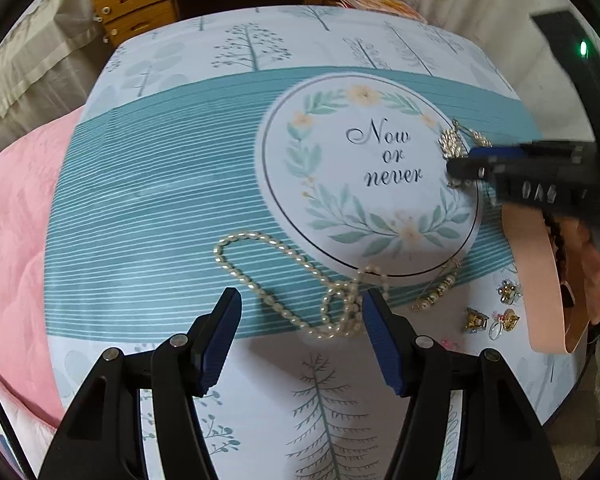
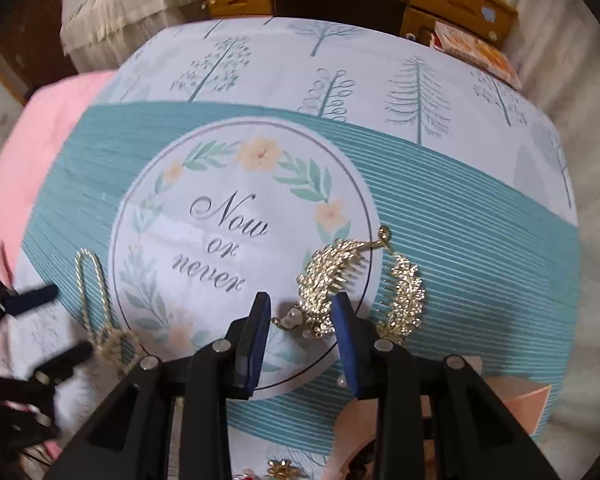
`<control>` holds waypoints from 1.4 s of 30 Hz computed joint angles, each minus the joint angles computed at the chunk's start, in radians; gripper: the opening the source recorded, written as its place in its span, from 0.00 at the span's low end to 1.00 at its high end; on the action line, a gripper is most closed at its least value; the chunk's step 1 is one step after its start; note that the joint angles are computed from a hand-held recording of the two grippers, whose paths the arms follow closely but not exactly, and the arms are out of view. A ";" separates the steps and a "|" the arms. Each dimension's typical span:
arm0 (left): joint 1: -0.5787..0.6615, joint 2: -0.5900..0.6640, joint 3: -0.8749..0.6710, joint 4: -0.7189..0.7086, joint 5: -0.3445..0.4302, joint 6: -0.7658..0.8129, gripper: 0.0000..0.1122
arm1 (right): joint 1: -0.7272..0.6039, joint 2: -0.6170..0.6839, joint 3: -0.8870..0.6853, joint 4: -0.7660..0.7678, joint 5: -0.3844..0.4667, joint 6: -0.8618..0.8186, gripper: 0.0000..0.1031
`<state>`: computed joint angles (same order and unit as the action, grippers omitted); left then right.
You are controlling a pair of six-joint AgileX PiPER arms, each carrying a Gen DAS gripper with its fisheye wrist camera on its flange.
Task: Organize jewelry
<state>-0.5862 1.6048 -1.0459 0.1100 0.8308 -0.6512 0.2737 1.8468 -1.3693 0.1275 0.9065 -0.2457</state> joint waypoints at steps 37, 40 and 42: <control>0.007 0.158 -0.140 -0.149 0.030 0.152 0.10 | -0.030 -0.002 0.030 0.052 -0.044 -0.012 0.09; -0.003 0.140 -0.118 -0.131 0.013 0.114 0.06 | -0.054 -0.018 0.037 0.107 -0.035 -0.053 0.09; -0.003 0.125 -0.104 -0.137 0.001 0.108 0.06 | -0.067 -0.036 0.048 0.139 -0.031 -0.076 0.09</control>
